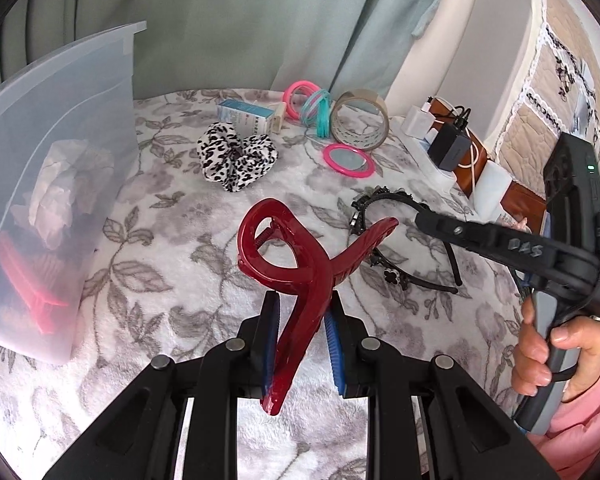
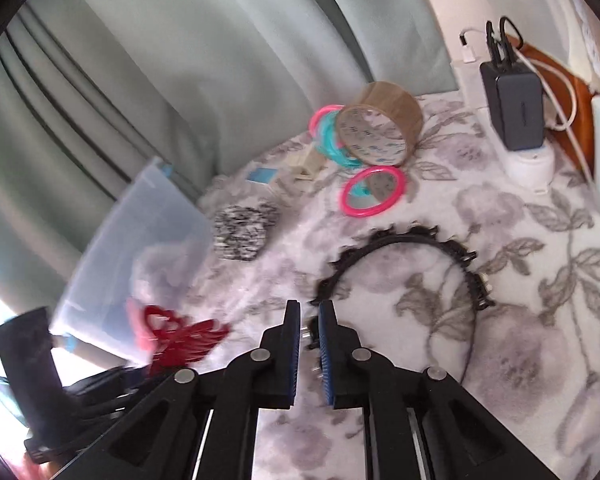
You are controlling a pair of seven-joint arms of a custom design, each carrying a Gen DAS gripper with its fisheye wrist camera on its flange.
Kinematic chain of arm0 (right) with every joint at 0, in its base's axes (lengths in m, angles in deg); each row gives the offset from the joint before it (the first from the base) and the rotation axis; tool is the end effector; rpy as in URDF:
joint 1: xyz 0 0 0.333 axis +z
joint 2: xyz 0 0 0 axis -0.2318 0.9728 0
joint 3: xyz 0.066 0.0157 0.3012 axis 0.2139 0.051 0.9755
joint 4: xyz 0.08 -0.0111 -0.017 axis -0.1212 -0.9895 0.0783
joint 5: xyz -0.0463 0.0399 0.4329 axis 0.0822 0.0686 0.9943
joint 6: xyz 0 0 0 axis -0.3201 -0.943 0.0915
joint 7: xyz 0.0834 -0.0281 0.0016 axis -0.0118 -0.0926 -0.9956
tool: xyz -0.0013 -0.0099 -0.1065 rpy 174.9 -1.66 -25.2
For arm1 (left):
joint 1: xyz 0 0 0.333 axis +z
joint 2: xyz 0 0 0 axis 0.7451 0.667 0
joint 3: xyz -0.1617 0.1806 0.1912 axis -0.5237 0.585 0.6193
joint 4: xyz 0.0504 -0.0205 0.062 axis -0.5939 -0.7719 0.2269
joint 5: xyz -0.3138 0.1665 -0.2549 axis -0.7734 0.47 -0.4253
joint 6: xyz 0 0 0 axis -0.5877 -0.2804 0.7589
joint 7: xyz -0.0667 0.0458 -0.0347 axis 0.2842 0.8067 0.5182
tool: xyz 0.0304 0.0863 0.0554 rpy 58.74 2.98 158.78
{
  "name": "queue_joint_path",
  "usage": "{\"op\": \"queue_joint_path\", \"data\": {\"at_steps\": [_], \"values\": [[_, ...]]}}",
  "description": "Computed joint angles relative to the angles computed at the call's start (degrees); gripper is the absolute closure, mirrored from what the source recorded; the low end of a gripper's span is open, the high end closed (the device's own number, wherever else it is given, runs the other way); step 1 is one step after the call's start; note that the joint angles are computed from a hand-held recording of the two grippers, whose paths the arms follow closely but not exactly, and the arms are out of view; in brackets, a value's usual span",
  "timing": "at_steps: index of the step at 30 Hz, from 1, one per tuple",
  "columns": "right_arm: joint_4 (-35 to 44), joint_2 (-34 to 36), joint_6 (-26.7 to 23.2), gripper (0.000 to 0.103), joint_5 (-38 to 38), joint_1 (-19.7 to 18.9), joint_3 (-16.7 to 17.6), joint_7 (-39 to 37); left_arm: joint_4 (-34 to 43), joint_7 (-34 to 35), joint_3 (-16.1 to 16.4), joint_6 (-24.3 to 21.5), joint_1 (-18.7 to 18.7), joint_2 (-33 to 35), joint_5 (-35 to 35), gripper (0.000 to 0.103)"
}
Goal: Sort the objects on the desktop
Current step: 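Grasp the red claw clip with the left tool while the right tool approaches the black headband, then lift the red clip with the left tool while the right tool grasps the black beaded headband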
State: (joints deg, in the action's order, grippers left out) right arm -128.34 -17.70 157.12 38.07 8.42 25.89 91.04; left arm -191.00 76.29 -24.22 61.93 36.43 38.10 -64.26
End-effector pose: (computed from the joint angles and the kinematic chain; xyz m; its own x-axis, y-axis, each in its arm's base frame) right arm 0.5570 0.2590 0.5200 0.1302 -0.8715 -0.4728 -0.7969 0.1917 -0.5729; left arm 0.5401 -0.1844 0.5323 -0.3192 -0.9234 0.2133 -0.7934 0.1373 -0.5930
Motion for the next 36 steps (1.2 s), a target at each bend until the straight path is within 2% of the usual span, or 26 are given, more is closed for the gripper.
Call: {"op": "queue_joint_path", "data": {"at_steps": [2, 3, 4, 6, 12, 16, 18, 20, 22, 25, 28, 29, 33, 36], "values": [[1.22, 1.17, -1.94, 0.088, -2.70, -0.44, 0.27, 2.14, -0.21, -0.46, 0.04, 0.07, 0.21, -0.18, 0.17, 0.080], [1.85, 1.78, -2.87, 0.083, -3.59, -0.58, 0.37, 2.88, -0.33, -0.70, 0.11, 0.12, 0.32, -0.26, 0.20, 0.080], [2.44, 2.42, -3.52, 0.072, -4.76, -0.73, 0.52, 3.95, -0.35, -0.90, 0.15, 0.13, 0.39, -0.26, 0.23, 0.080], [3.62, 3.74, -4.69, 0.062, -7.50, -0.94, 0.84, 6.23, -0.36, -1.37, 0.29, 0.01, 0.55, -0.17, 0.16, 0.080], [7.20, 6.97, -8.88, 0.061, -17.14, -0.74, 1.43, 12.50, -0.18, -0.84, 0.84, -0.53, 0.64, 0.49, -1.46, 0.080], [10.56, 8.81, -13.95, 0.060, -31.59, 0.68, 1.49, 18.55, 0.02, 0.12, 1.06, -0.93, 0.74, 0.96, -2.96, 0.080], [11.86, 9.47, -16.19, 0.061, -35.30, 1.23, 1.50, 19.65, 0.10, 0.58, 1.13, -1.12, 0.82, 1.13, -3.70, 0.080], [12.53, 9.73, -17.65, 0.064, -37.11, 1.51, 1.39, 21.24, 0.04, 1.18, 1.26, -1.18, 0.89, 1.08, -4.57, 0.080], [12.89, 9.82, -18.77, 0.075, -38.11, 1.58, 1.25, 22.72, -0.01, 1.84, 1.43, -1.25, 0.96, 1.05, -5.50, 0.080], [12.60, 9.39, -19.03, 0.083, -35.32, 1.12, 1.44, 20.62, -0.08, 2.80, 1.68, -1.43, 1.07, 0.95, -6.81, 0.080], [11.72, 8.60, -18.40, 0.084, -30.33, 0.46, 1.61, 17.70, -0.24, 3.75, 1.84, -1.49, 1.16, 0.70, -7.93, 0.080], [10.90, 8.02, -17.43, 0.084, -26.69, 0.05, 1.68, 16.12, -0.33, 4.02, 1.86, -1.47, 1.17, 0.57, -8.21, 0.080], [6.54, 5.23, -11.94, 0.085, -2.33, -1.48, 1.72, 3.75, -0.83, 4.79, 1.97, -1.49, 1.24, -0.03, -8.87, 0.080], [4.44, 3.26, -9.59, 0.085, 8.69, -1.38, 1.20, -2.38, -1.10, 4.82, 1.98, -1.52, 1.31, -0.41, -8.92, 0.080]]}}
